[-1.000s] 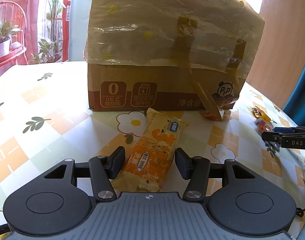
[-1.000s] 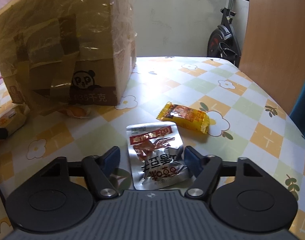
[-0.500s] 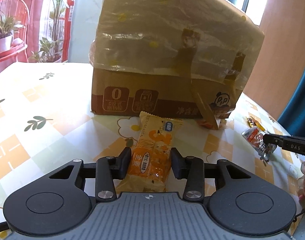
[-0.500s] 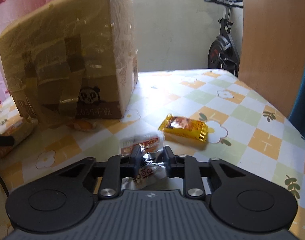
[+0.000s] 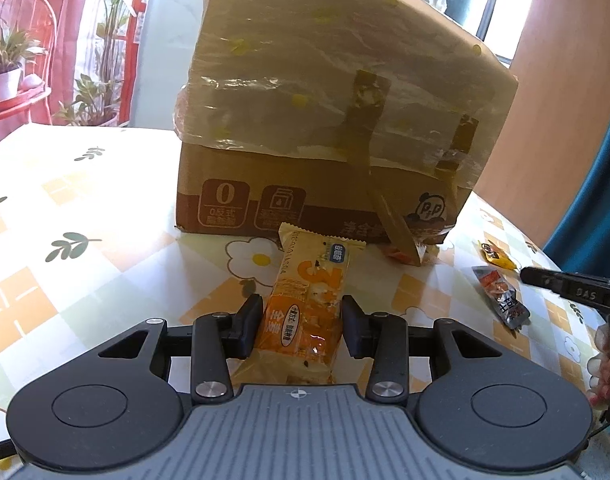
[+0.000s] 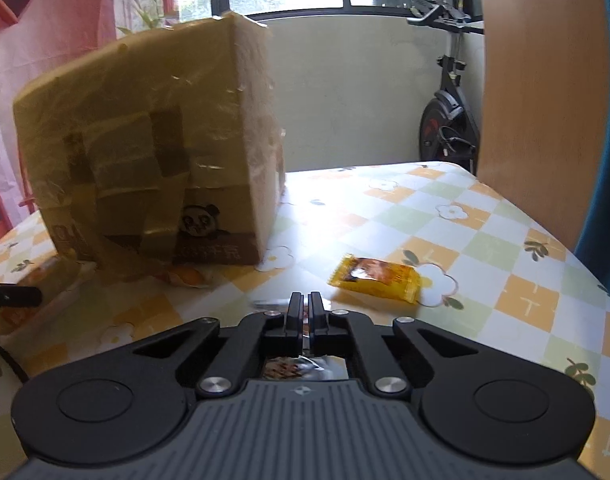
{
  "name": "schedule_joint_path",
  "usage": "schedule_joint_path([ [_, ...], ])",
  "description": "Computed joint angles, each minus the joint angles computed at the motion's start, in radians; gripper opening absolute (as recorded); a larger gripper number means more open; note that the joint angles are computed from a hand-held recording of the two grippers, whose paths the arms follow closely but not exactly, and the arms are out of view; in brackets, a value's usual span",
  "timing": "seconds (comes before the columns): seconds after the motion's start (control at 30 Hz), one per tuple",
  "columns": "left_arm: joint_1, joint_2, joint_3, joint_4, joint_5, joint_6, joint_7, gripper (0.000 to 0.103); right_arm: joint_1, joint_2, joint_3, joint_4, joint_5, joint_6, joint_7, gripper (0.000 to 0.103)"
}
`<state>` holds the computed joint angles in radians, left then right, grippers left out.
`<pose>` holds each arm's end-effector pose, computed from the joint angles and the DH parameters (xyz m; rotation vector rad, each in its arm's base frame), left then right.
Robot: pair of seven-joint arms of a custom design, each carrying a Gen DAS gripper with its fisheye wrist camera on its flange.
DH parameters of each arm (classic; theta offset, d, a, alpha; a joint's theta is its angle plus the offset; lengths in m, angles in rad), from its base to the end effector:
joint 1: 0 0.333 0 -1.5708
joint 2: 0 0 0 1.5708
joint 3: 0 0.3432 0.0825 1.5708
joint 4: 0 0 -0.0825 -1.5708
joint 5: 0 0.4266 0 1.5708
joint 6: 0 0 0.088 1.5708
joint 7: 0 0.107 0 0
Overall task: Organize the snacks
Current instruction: 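Close the left tool on the orange bread bar while right tool grips silver jerky packet, then carry the bread bar and jerky packet with both tools to the box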
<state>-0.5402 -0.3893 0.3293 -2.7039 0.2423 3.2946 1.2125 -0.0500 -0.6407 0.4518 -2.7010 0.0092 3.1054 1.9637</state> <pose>0.4396 -0.1145 0.4585 -1.6826 1.8052 -1.1643 0.3857 0.1820 0.5246 -1.6230 1.5237 -0.7644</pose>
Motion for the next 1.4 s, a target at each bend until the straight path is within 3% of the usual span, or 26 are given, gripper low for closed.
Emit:
schedule_joint_path([
  [0.03,-0.004,-0.002,0.003,-0.002,0.001,0.001,0.000,0.044,0.009,0.007,-0.006,0.013,0.002,-0.028,-0.002,0.011],
  [0.1,-0.009,-0.006,0.007,-0.005,0.002,0.002,0.000,0.044,0.006,0.019,0.001,0.036,-0.010,-0.086,0.008,0.038],
  [0.17,-0.012,-0.010,0.012,-0.009,0.005,0.001,0.001,0.044,-0.013,0.024,0.021,0.046,-0.038,-0.119,0.040,0.052],
  [0.27,-0.015,-0.014,0.016,-0.012,0.004,-0.001,0.002,0.044,0.029,0.054,-0.021,0.060,-0.053,-0.179,0.056,0.056],
  [0.43,-0.028,-0.011,0.024,-0.010,-0.004,-0.006,0.002,0.044,0.022,0.056,-0.009,0.056,-0.136,-0.169,0.082,0.059],
  [0.57,-0.040,-0.011,0.032,-0.011,-0.008,-0.004,0.011,0.044,0.013,0.075,-0.005,0.070,-0.188,-0.165,0.097,0.057],
  [0.67,-0.034,-0.011,0.025,-0.013,-0.008,0.002,0.011,0.044,0.023,0.079,-0.018,0.070,-0.204,-0.156,0.094,0.041],
  [0.77,-0.029,-0.016,0.020,-0.015,-0.002,0.006,0.007,0.044,0.051,0.070,-0.041,0.054,-0.195,-0.132,0.086,0.038],
  [0.97,0.001,-0.032,-0.003,-0.021,0.011,0.010,0.005,0.044,0.008,0.020,0.008,0.022,-0.185,-0.063,0.097,0.025],
  [1.23,0.082,-0.080,-0.073,-0.042,0.038,0.034,-0.021,0.044,0.017,-0.018,0.007,0.014,-0.119,-0.021,0.063,0.017],
  [1.27,0.101,-0.088,-0.090,-0.045,0.040,0.038,-0.027,0.044,0.019,-0.024,0.006,0.012,-0.112,-0.012,0.055,0.007],
  [1.4,0.177,-0.120,-0.154,-0.058,0.053,0.059,-0.050,0.044,0.017,-0.050,0.014,0.014,-0.079,0.010,0.033,0.007],
])
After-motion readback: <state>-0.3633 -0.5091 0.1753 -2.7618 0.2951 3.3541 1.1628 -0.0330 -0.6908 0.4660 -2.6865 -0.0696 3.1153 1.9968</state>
